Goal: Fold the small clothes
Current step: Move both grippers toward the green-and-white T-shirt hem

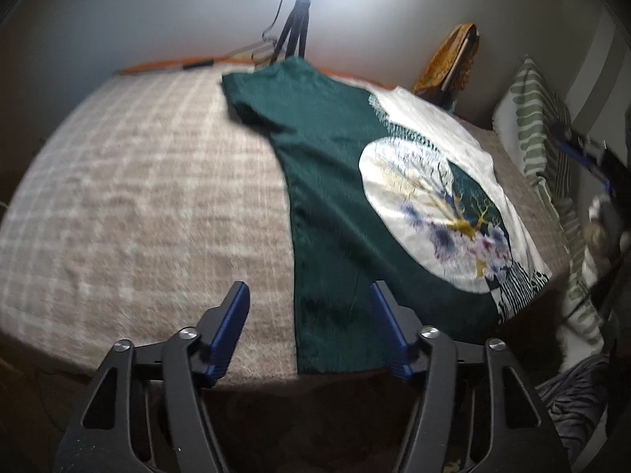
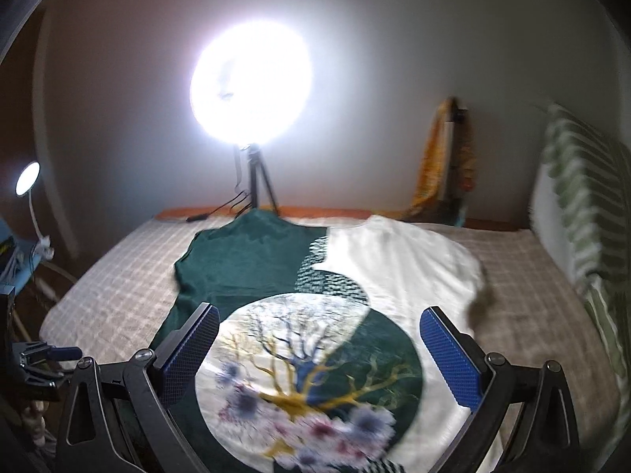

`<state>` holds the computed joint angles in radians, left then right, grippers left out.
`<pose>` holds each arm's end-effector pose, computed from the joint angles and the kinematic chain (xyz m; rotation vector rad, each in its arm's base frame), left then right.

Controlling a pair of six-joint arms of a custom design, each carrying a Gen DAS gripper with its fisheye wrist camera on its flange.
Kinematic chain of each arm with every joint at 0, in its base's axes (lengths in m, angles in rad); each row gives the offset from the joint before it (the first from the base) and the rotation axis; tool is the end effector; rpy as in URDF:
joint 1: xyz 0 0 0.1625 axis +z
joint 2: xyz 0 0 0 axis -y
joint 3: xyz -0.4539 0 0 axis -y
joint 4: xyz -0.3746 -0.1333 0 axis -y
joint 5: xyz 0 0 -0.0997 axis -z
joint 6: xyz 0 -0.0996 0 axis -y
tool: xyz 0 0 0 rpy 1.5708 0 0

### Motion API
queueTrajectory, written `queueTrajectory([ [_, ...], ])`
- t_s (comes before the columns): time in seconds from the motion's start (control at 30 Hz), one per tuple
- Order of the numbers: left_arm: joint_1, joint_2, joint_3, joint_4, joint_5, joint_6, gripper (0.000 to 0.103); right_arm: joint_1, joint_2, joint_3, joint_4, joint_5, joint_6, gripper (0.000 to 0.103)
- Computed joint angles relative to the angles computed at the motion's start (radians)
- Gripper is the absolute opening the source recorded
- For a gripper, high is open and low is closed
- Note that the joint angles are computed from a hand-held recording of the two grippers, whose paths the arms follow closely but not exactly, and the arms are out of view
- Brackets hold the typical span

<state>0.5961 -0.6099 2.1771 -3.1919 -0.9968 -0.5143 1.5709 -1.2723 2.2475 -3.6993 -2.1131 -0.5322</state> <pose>-0.2899 -0.4231 -0.0303 0.5937 2.6275 -0.5921 0.0819 -0.4620 0.3428 0.1849 -2.1131 1.1573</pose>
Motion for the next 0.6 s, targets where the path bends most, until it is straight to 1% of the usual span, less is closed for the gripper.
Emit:
queueTrajectory([
  [0.03, 0.009, 0.002, -0.001, 0.005, -0.013, -0.004, 0.056, 0.007, 0.015, -0.027, 0.039, 0.001, -0.002, 0.102],
  [0.1, 0.033, 0.007, -0.005, 0.004, -0.049, -0.004, 0.043, 0.023, 0.048, -0.090, 0.129, 0.006, 0.003, 0.101],
  [0.2, 0.058, 0.016, -0.016, 0.006, -0.089, -0.009, 0.038, 0.048, 0.106, -0.197, 0.264, 0.022, 0.016, 0.097],
  [0.27, 0.066, 0.022, -0.020, -0.002, -0.106, -0.002, 0.036, 0.062, 0.143, -0.255, 0.315, 0.031, 0.020, 0.096],
  [0.43, 0.084, 0.035, -0.036, 0.003, -0.124, 0.024, 0.036, 0.086, 0.260, -0.430, 0.466, 0.041, 0.040, 0.093],
  [0.5, 0.102, 0.042, -0.045, 0.009, -0.142, 0.018, 0.034, 0.085, 0.310, -0.501, 0.533, 0.042, 0.059, 0.091],
  [0.57, 0.106, 0.050, -0.041, -0.029, -0.141, 0.038, 0.034, 0.083, 0.361, -0.574, 0.612, 0.039, 0.086, 0.088],
  [0.6, 0.109, 0.051, -0.046, -0.025, -0.145, 0.041, 0.032, 0.083, 0.390, -0.614, 0.649, 0.035, 0.098, 0.087],
])
